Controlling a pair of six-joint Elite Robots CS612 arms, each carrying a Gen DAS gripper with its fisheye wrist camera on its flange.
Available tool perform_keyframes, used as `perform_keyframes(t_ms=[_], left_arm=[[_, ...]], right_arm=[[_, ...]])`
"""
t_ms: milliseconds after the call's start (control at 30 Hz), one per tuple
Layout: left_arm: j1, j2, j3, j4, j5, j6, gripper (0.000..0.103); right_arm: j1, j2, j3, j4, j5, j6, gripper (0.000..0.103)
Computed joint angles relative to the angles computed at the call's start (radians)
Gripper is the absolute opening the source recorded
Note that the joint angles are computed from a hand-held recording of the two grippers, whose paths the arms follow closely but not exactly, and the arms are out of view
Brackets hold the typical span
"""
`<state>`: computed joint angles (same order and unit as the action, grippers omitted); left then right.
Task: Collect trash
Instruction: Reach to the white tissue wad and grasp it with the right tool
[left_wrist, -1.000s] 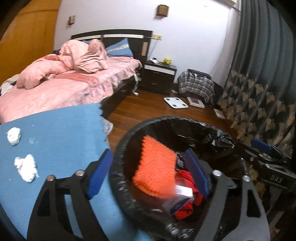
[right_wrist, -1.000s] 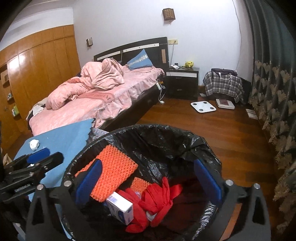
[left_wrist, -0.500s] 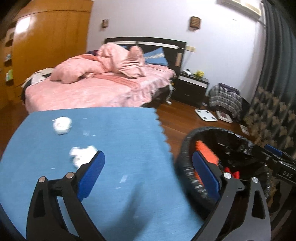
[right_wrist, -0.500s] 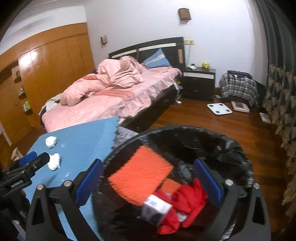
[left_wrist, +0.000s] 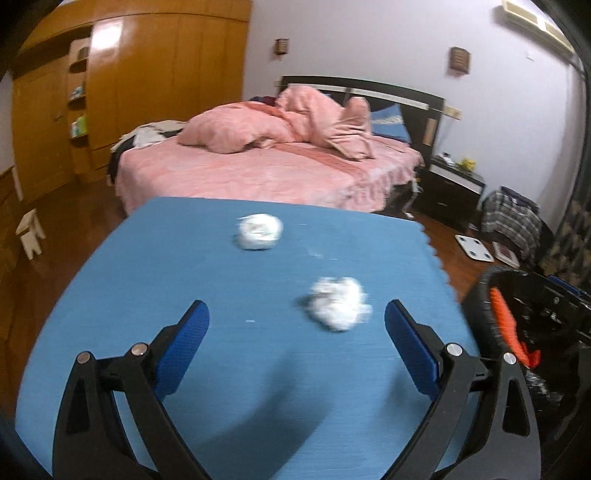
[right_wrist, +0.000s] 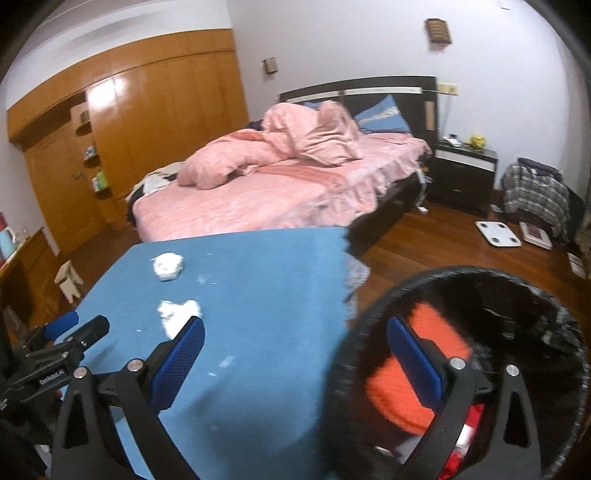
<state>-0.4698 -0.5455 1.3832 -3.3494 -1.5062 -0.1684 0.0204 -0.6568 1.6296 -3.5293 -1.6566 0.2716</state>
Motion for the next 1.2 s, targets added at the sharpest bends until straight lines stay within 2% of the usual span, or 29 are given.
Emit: perform_keyframes(t_ms=[333,733,1200], left_arm=[[0.045,0.029,-0.043,0.054,0.040,-0.030,0.093],[0.069,0.070,-0.113,0.141,0.035,-0.041,0.093],[0.083,0.092,-0.154,0.221,0.013,-0.084,0.093]], right_arm=[[0.050,0.084,-0.172,0.137,0.035,-0.035,0.097],[0.070,0.163,-0.322,0.312,0.041,-0.047,0.097],[0.080,0.206,-0.413,0.456,0.047,-0.077,0.097]])
